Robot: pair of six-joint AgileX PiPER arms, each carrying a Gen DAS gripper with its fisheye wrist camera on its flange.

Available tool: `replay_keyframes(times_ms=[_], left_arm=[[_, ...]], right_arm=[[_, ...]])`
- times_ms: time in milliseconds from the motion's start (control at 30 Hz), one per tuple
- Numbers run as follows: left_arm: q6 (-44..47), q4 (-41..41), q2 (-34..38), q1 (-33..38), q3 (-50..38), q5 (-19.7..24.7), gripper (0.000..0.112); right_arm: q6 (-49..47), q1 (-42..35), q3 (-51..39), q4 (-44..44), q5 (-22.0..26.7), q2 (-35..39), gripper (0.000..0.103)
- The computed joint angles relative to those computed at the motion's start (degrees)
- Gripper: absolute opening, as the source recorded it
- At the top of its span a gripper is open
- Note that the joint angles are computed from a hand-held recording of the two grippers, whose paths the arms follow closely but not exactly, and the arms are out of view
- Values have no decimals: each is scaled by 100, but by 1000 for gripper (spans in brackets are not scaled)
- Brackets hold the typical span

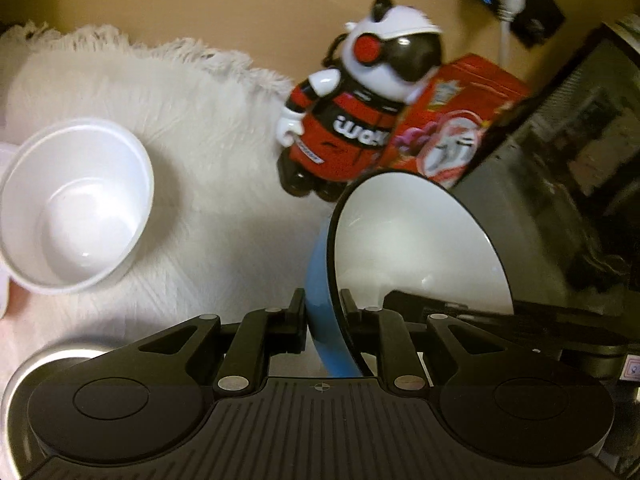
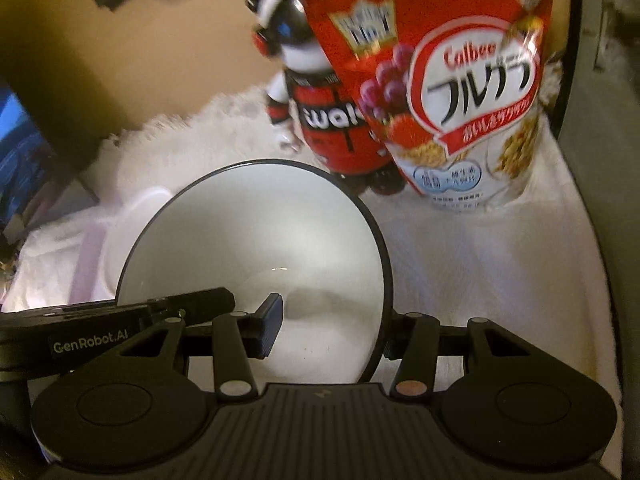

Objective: Organize plates and bowls

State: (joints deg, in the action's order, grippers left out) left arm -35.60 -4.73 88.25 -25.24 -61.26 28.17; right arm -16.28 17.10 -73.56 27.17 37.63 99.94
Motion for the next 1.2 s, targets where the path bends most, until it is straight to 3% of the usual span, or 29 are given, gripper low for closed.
replay_keyframes(times_ms=[167,367,467,800,900,1200], left_arm=[[-336,356,-502,-509,382,44,20],[209,-491,-620,-831,1023,-161,20],[168,-481,-543,-1042,1203,-260,20],[502,-747,-316,-1227,1524,-703,21],[217,-405,-287,-1313,1490,-728,22],[682,-1109,-360,-1103,1496,-546,24]], right_arm=[[-64,19,760,-106,-51,-794,50],[331,123,1756,-563,-122,-1406,50],[591,157,2070,-719,-163,-1405,50],[1238,303,2235,-1239,-153,-1177,51],[1113,230,2114,-1149,-42,-1117,51],[1030,132,2085,-1102,30,-1219,51]])
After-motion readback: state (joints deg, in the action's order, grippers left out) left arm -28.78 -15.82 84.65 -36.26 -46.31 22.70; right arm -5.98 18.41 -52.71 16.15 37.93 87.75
